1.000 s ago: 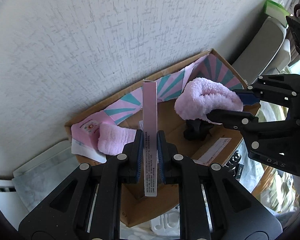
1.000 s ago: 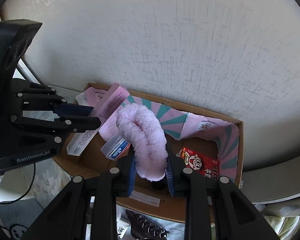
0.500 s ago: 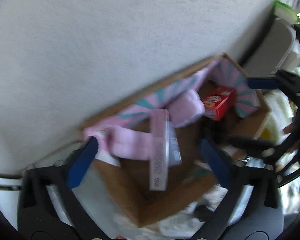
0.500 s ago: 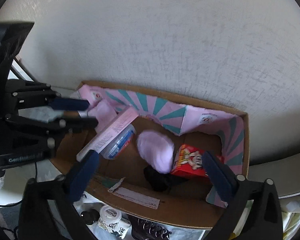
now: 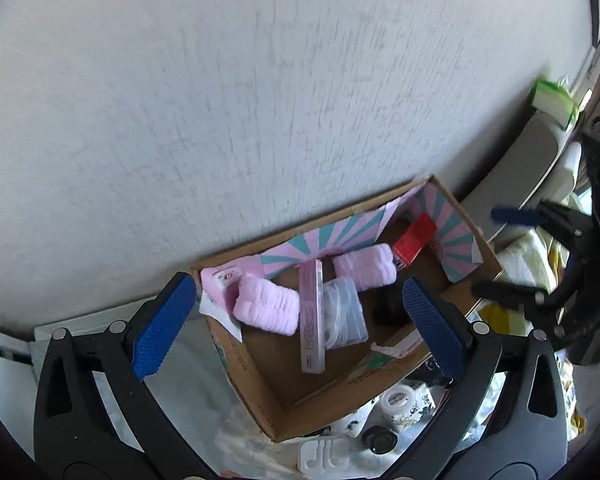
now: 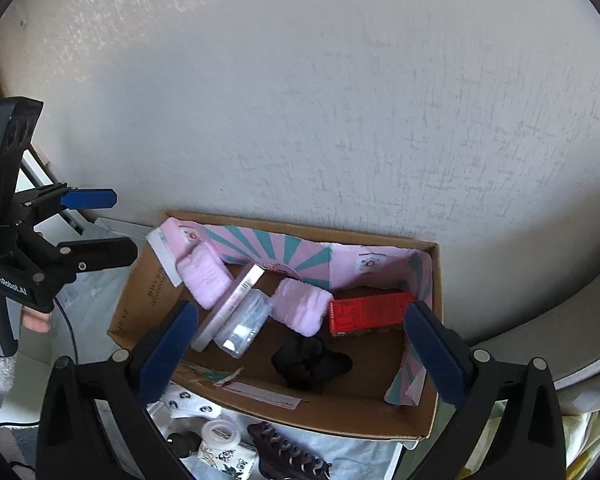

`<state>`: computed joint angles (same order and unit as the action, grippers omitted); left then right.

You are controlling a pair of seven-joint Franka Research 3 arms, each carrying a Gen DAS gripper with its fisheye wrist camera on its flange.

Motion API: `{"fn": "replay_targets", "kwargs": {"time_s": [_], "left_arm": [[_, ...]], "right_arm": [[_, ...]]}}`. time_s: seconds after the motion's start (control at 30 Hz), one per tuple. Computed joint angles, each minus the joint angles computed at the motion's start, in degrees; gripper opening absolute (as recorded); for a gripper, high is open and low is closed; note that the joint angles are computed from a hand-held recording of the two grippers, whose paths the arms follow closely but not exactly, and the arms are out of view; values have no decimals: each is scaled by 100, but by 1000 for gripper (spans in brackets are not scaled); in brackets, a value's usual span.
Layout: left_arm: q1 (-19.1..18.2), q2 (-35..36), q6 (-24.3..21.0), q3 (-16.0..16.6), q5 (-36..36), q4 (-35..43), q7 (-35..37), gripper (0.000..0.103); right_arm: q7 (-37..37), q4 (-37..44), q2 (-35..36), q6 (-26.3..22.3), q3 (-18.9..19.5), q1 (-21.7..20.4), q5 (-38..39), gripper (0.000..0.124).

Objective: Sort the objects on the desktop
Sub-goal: 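Withdraw both grippers from the box toward the remaining items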

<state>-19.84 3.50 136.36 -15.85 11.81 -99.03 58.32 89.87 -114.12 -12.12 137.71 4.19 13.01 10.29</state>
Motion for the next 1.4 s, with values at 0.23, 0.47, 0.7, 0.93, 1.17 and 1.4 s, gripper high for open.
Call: {"fn": "replay_targets", "kwargs": {"time_s": [0.23, 0.47, 0.7, 0.93, 1.17, 1.4], "left_arm": [[9, -460, -253, -1, 150, -200, -171, 103], [73, -1297, 44, -78, 368, -1030, -614, 103], [-48, -2032, 5, -92, 160, -1962, -653, 103], [-344, -2623, 494, -86, -206, -3106, -740, 103], [-555, -2368, 698, -210, -359, -3533, -868, 103], [-604, -1710, 887, -344, -88, -3480, -969, 103]], "right_arm": [[-459, 46, -298, -321, -57, 45, 602, 103], [-494, -199, -582, -435, 73, 63, 127, 103], [-412, -1296, -1453, -28, 335, -30, -403, 103], [-528, -2206, -2153, 203, 212, 151, 20, 103], [-357, -2664, -2307, -150, 363, 117, -80, 103], [-375, -2998, -2158, -187, 288, 233, 91, 103]]}}
